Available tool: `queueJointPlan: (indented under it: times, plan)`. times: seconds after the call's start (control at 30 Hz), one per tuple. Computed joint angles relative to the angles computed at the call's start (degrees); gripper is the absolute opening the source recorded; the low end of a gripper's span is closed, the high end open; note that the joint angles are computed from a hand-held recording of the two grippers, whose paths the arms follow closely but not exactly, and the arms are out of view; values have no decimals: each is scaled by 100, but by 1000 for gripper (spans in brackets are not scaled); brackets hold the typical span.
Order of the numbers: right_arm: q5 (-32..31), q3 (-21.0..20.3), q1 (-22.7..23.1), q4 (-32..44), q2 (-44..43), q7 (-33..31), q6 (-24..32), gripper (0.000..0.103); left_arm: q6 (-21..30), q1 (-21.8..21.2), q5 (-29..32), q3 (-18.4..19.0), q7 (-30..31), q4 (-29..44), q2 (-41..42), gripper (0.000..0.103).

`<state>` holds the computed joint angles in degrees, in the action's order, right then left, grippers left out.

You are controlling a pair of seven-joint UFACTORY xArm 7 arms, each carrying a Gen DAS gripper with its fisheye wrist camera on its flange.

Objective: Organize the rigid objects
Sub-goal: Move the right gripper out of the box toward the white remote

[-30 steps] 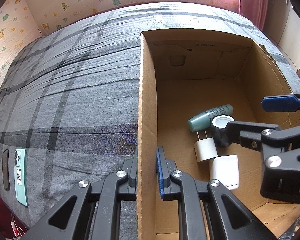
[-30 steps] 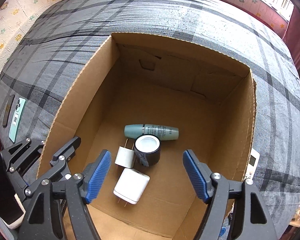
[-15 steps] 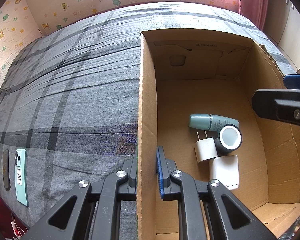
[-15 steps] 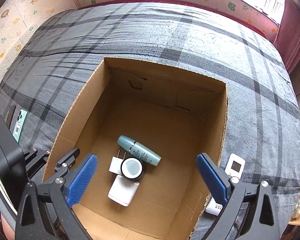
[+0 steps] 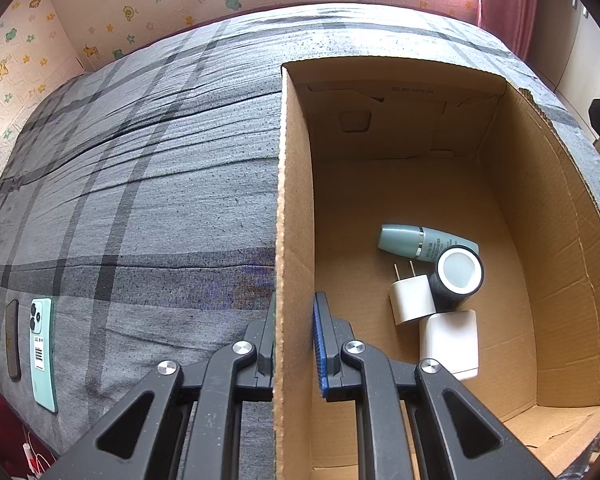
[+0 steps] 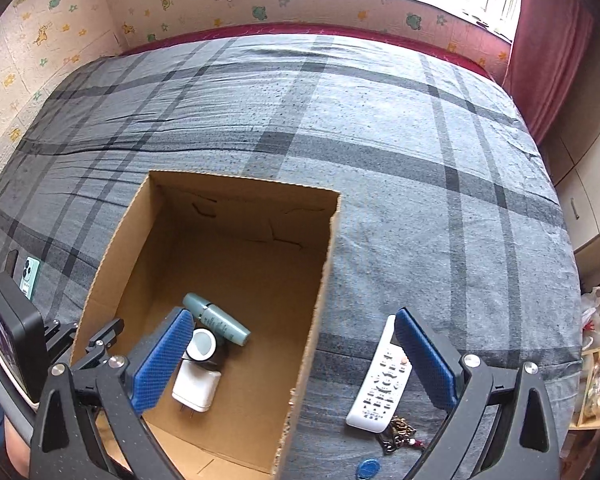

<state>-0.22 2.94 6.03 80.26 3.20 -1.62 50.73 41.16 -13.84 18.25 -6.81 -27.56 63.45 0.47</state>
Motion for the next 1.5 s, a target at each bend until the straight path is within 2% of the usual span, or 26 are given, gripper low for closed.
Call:
queueJointPlan:
  times: [0.37,0.67,0.9,1.5]
  plan:
    - [-55,-235,-365,-77,-162,81,-66,103,4,-10,-12,7,1,24,26,14]
    - [-153,-326,-586,-445,-223,232,-142,103,12,-10,8,9,-3,32,35,14]
    - [-388,-369,-686,-718,-150,438,-260,103,24,-24,45,6,-38,40,38,15]
    - [-284,-401,-777,-1076,439,567,-416,103,115,-60,213,-17,-130,96,66,15]
